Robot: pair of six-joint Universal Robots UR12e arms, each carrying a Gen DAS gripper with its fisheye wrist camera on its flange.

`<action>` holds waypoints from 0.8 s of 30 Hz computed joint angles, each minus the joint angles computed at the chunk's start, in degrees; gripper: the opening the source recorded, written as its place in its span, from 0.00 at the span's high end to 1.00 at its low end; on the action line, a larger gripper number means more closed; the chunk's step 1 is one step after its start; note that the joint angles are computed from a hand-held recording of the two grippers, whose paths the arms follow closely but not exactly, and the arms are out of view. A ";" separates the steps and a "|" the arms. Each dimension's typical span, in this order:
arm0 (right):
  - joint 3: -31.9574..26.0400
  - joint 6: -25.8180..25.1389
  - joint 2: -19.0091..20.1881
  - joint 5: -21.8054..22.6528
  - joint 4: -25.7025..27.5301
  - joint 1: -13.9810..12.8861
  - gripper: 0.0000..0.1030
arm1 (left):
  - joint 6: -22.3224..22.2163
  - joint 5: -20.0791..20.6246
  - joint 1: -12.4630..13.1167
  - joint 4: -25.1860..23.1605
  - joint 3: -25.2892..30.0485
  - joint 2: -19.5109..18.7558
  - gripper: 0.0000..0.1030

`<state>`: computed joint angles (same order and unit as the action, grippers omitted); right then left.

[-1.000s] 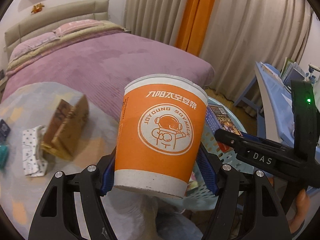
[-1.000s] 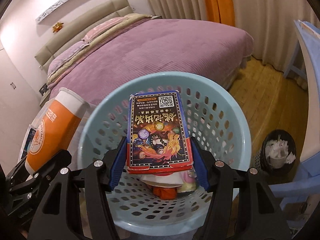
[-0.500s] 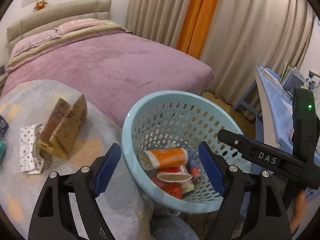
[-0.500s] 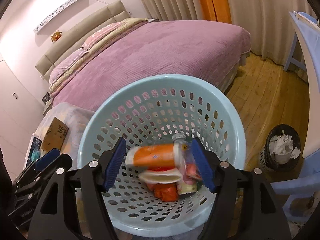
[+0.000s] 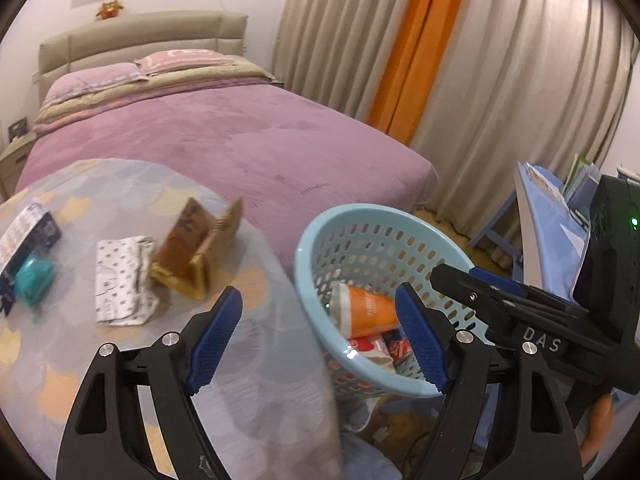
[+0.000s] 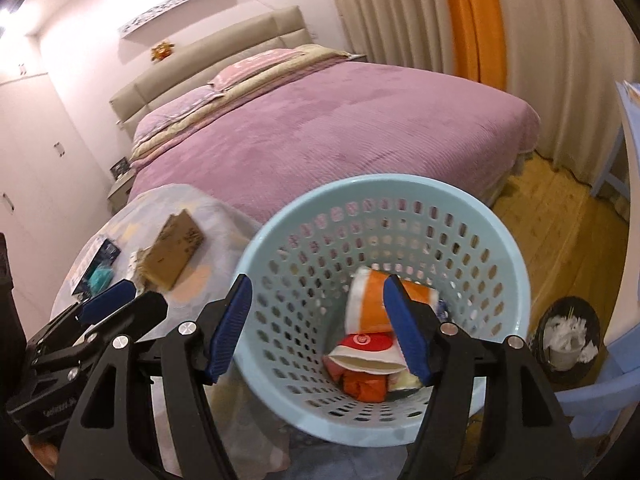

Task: Collect trash
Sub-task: 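Move both tools back to the table and grasp the teal packet with the left tool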

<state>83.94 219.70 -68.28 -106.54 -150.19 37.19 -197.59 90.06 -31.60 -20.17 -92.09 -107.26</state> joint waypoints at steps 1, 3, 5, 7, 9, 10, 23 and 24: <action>-0.31 -0.49 0.16 0.04 -0.01 0.18 0.37 | -0.33 0.12 0.19 0.29 -0.45 0.35 0.26; -1.23 -1.67 0.63 0.08 0.05 0.68 0.37 | -1.16 -0.13 0.69 0.81 -1.62 1.21 0.26; -1.98 -2.61 1.06 0.12 0.01 1.12 0.37 | -2.31 -1.04 1.30 1.34 -2.77 2.09 0.26; -2.82 -3.29 1.56 0.30 -0.03 1.48 0.37 | -3.03 -1.00 2.03 1.98 -4.10 3.15 0.26; -3.93 -4.33 2.28 0.64 -0.07 1.97 0.37 | -3.65 0.49 2.60 2.30 -5.38 4.21 0.27; -4.44 -4.87 2.59 0.76 -0.01 2.15 0.37 | -3.98 1.27 3.02 2.35 -6.10 4.83 0.28; -12.38 -11.48 7.94 3.85 3.00 4.41 0.37 | -11.25 7.39 10.48 -2.71 -11.43 9.02 0.34; -12.90 -11.48 8.31 4.03 3.43 4.46 0.37 | -10.95 7.40 10.80 -3.31 -11.27 8.81 0.34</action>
